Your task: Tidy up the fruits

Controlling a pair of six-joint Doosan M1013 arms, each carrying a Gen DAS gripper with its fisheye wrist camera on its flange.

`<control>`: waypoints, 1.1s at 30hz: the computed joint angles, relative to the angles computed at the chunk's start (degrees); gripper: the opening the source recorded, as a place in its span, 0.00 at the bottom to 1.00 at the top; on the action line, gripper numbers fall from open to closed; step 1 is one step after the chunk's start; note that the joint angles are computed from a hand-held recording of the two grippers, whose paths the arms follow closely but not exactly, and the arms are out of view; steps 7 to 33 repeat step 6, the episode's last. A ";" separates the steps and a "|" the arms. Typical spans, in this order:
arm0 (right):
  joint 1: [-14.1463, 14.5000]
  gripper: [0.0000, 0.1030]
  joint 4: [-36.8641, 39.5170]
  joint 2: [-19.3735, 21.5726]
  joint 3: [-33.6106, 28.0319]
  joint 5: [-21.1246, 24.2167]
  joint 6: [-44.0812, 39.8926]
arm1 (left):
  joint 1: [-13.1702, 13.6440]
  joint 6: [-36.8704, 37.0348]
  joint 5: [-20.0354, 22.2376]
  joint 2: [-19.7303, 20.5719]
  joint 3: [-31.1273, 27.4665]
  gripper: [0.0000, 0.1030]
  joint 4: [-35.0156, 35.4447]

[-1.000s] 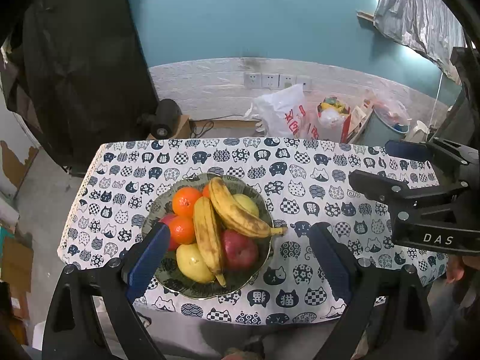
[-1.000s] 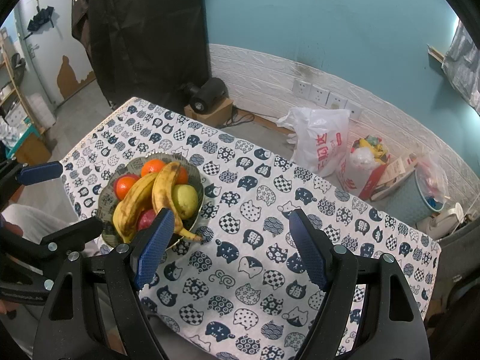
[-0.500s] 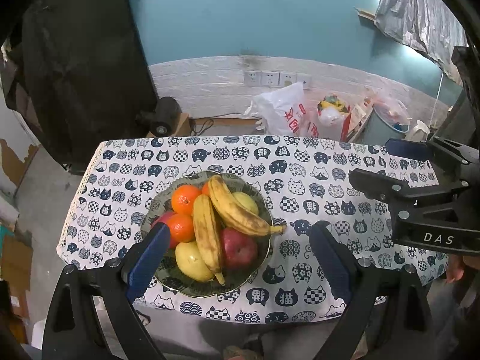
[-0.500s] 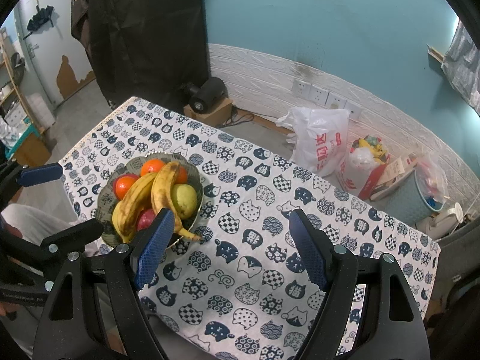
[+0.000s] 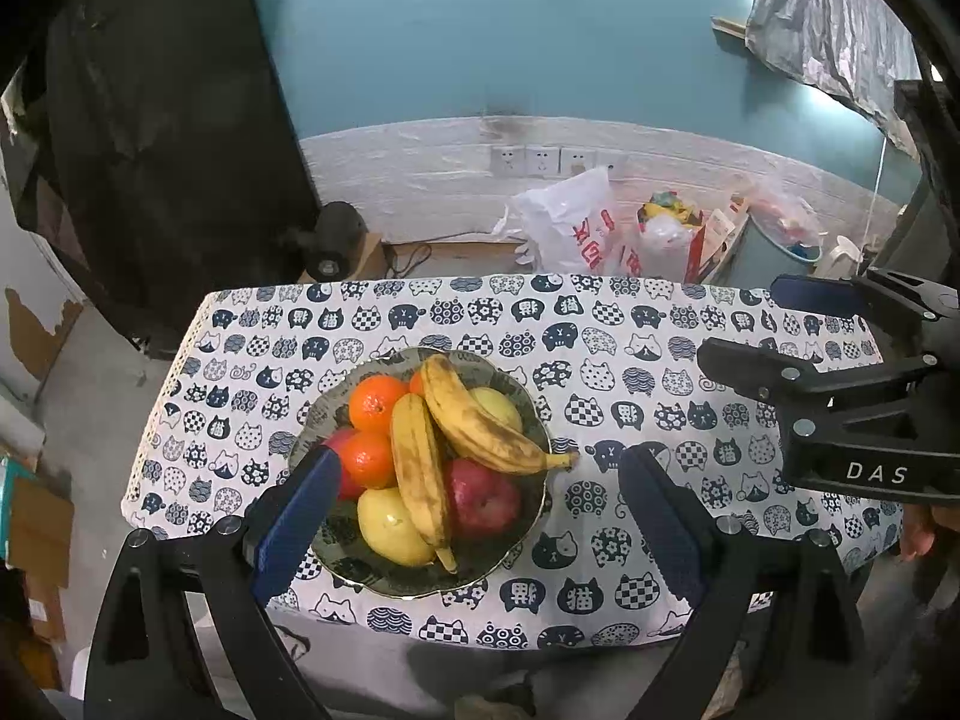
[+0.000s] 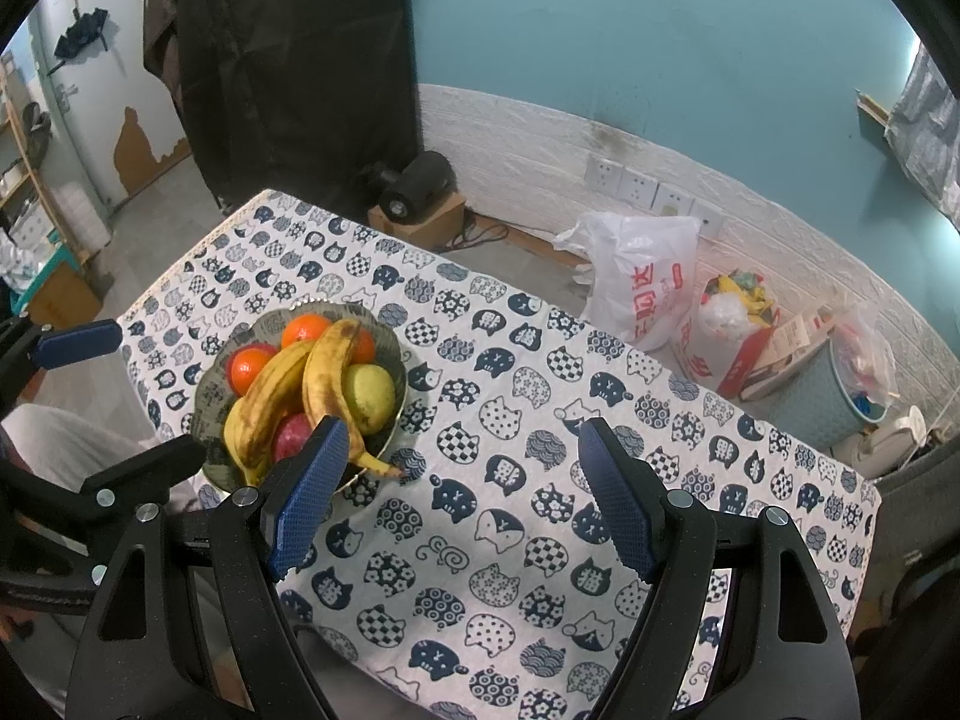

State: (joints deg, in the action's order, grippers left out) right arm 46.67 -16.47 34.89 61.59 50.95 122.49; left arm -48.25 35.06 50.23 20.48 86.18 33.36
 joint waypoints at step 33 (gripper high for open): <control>0.03 0.76 -0.01 0.01 -0.03 0.07 0.18 | 0.27 1.23 0.74 0.24 -0.40 0.92 -1.70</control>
